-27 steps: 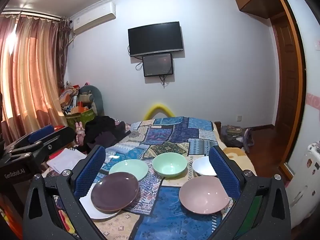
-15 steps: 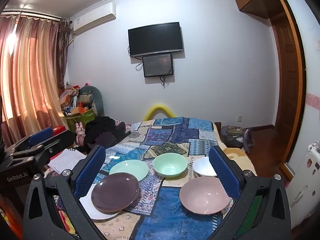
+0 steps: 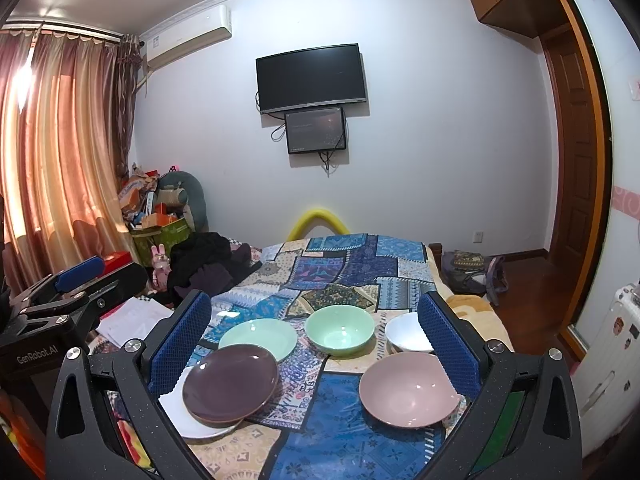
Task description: Organize plates and bowls
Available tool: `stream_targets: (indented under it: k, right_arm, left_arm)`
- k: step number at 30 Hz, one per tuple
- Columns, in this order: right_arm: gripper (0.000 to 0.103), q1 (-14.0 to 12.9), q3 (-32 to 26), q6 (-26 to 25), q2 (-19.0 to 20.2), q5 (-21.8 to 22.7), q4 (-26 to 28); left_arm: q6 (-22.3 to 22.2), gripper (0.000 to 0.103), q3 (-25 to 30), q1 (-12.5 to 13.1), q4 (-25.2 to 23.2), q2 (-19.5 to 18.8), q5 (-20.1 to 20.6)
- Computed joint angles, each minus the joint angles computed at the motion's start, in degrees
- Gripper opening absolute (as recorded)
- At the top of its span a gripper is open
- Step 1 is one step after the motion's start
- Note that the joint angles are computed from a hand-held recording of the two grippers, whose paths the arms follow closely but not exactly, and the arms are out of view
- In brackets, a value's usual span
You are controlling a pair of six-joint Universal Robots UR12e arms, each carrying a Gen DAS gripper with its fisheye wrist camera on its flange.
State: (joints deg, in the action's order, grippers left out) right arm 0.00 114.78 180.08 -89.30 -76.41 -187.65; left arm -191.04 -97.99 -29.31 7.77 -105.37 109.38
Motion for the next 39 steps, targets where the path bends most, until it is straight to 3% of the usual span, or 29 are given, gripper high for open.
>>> stream_targets:
  k: [39]
  right_arm:
    - [0.103, 0.0, 0.06, -0.04, -0.16, 0.29, 0.03]
  left_arm:
    - [-0.48, 0.103, 0.21, 0.48, -1.07, -0.27, -1.04]
